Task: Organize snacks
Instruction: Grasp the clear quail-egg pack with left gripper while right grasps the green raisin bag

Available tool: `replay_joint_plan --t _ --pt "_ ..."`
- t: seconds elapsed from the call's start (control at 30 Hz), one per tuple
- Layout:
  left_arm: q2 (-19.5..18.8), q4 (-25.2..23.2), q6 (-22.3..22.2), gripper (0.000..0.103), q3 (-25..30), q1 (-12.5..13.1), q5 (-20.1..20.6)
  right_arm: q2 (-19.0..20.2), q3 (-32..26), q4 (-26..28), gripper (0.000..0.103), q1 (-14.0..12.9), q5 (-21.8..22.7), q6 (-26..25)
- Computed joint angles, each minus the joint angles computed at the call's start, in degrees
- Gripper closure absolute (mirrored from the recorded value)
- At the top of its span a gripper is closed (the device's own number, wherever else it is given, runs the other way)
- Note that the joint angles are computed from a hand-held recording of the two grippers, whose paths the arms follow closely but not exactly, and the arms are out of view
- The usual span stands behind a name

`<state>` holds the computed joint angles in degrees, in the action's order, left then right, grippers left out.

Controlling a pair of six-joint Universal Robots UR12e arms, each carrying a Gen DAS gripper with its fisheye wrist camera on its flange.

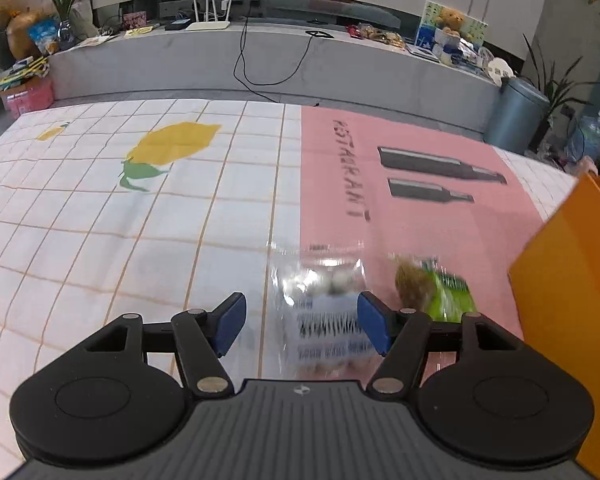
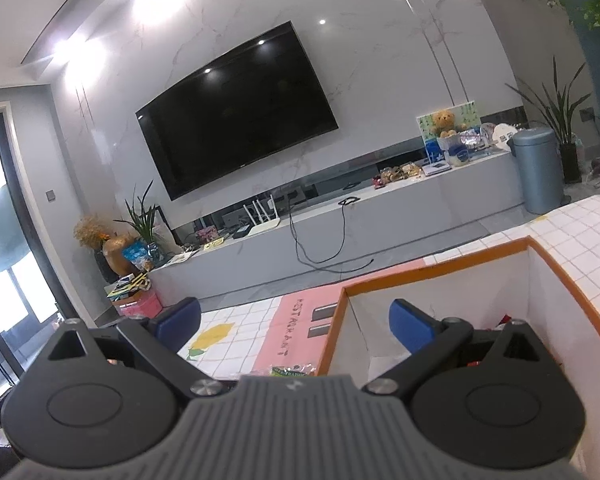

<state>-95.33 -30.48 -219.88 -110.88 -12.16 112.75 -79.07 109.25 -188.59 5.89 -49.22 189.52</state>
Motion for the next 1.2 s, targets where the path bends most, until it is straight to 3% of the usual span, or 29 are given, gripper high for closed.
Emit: replay_joint_plan --t 0.07,0.17,0.3,0.33,0.43,0.63,0.8,0.9,1.03,1.13,1.2 --pt "-0.3 0.4 -0.6 0.028 0.3 0.7 -1.9 -0.1 0.1 -0.2 0.004 0.1 -0.4 -0.3" --pt "-0.5 -0.2 1.3 0.021 1.0 2.2 -8.3 -0.1 0.1 0.6 0.004 0.3 -0.9 -0.6" --pt "-1.6 -2.6 5.2 0.021 2.4 1.0 -5.2 -0.1 0.0 1.0 0.004 0.5 -1.8 -1.4" --pt "-1.7 -2.4 5.5 0.033 2.4 0.8 -4.5 -0.1 -0.1 1.2 0.004 0.5 -1.7 -1.5" --pt "-1.5 -2.6 5.7 0.04 2.2 0.3 -3.4 -0.4 0.0 2.2 0.004 0.8 -2.3 -2.1" --pt "0.8 -4.6 0.9 0.041 0.5 0.3 -3.2 -0.6 -0.3 3.6 0.004 0.9 -1.9 -2.7" --pt "3.8 -7.5 -1.2 0.04 -1.9 -1.3 -1.0 -0.8 -0.1 1.9 0.004 0.7 -0.6 -1.9" --pt "5.8 -10.0 -5.6 0.04 -3.2 -2.4 0.6 -1.0 -0.3 3.1 0.004 0.6 1.8 -1.5" --pt "7.9 -14.5 -8.6 0.04 -3.9 -4.0 1.6 -1.8 0.1 2.8 0.005 1.3 3.6 -5.6" --pt "9.2 -15.2 -9.5 0.039 -5.1 -5.2 2.8 -2.7 0.6 5.2 0.012 1.5 5.0 -7.0" --pt "9.7 -14.7 -8.5 0.039 -5.7 -5.3 2.5 -3.6 0.8 9.7 0.025 1.9 4.7 -8.2"
